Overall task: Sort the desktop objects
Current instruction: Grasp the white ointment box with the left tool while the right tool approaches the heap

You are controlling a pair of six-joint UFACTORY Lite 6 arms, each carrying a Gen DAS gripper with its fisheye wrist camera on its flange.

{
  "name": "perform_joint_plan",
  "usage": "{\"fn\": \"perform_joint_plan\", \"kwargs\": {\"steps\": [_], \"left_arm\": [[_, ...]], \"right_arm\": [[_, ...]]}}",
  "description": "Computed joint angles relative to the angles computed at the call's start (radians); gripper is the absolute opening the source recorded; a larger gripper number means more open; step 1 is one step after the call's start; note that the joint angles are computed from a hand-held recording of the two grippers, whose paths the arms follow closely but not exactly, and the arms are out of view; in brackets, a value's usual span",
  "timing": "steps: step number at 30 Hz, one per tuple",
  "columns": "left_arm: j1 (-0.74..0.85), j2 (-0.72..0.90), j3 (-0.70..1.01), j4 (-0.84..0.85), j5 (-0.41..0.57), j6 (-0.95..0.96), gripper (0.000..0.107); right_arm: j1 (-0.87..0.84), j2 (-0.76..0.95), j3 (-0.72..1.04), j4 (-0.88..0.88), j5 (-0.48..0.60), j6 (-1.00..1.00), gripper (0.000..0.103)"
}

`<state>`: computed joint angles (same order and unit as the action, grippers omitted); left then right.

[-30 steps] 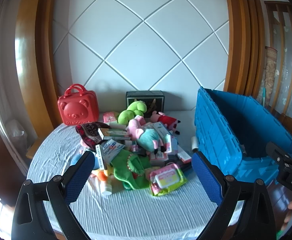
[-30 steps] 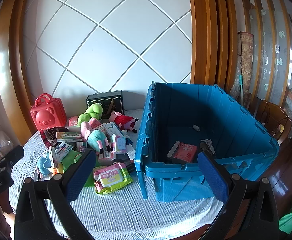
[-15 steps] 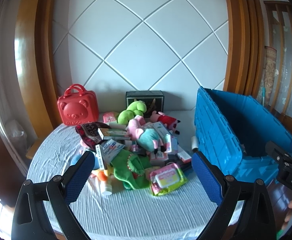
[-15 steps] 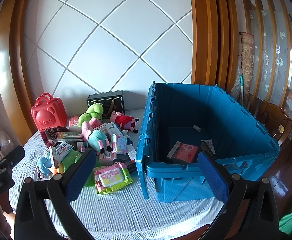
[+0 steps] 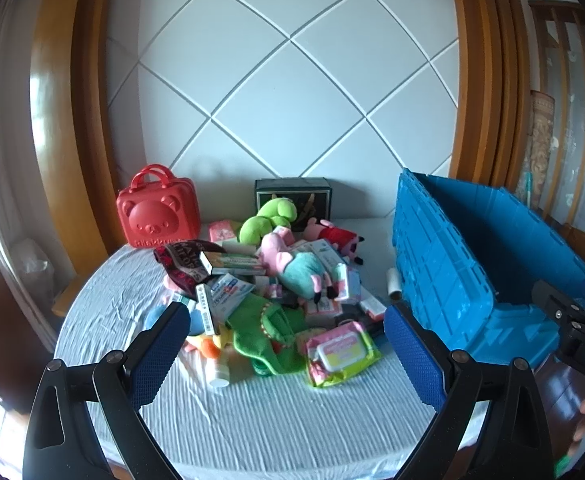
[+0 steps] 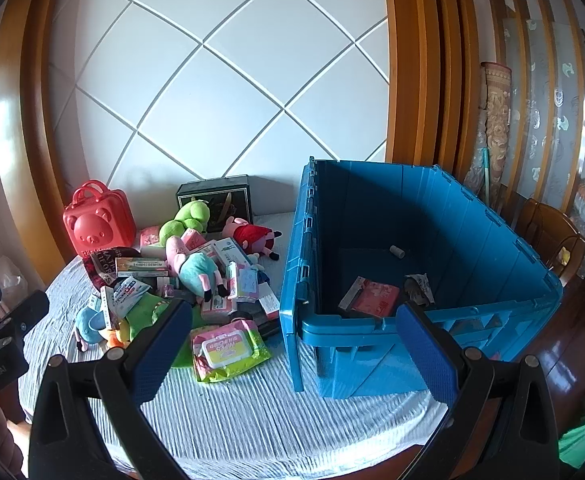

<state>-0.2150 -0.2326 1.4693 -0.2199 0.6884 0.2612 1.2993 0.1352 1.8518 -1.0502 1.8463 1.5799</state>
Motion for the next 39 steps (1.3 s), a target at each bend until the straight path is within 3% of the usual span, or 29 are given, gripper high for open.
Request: {"fn": "perform_joint_plan", "kwargs": {"steps": [9, 15, 20, 24, 26, 28, 34, 39], "left_arm": [[0.128, 0.028, -0.094, -0.147, -0.053, 0.207, 0.099], [0.167, 0.146, -0.189, -0.192, -0.184, 0.273, 0.1], [0.133, 0.39, -0.151, -0.019, -0.285, 0.077, 0.1], [0.082, 0.618, 0.001, 0.232, -0.278, -0.202, 0.099], [0.055, 0.705, 0.087, 0.383, -0.272, -0.371, 0.098], [0.045, 0.79, 0.198, 0.425, -0.228, -0.434, 0.098], [0.073, 0.966, 0.48, 0.471, -0.107, -0.492, 0.098], [0.137, 1.173, 0.846, 0.429, 0.033, -0.432, 0.098]], "right_arm": [[-0.057, 0.079, 0.015, 0.045, -0.121, 0.022, 0.103], [-0.163, 0.134, -0.057, 0.119, -0.344, -0.022, 0.103], [-0.373, 0.166, -0.222, 0.231, -0.706, -0.108, 0.103], [-0.57, 0.288, -0.268, 0.36, -0.998, -0.252, 0.103], [-0.647, 0.349, -0.258, 0.423, -1.094, -0.333, 0.103], [-0.713, 0.416, -0.208, 0.496, -1.155, -0.446, 0.103], [-0.833, 0.664, 0.132, 0.675, -1.156, -0.729, 0.103], [-0.865, 0.951, 0.614, 0.791, -1.012, -0.9, 0.103]]}}
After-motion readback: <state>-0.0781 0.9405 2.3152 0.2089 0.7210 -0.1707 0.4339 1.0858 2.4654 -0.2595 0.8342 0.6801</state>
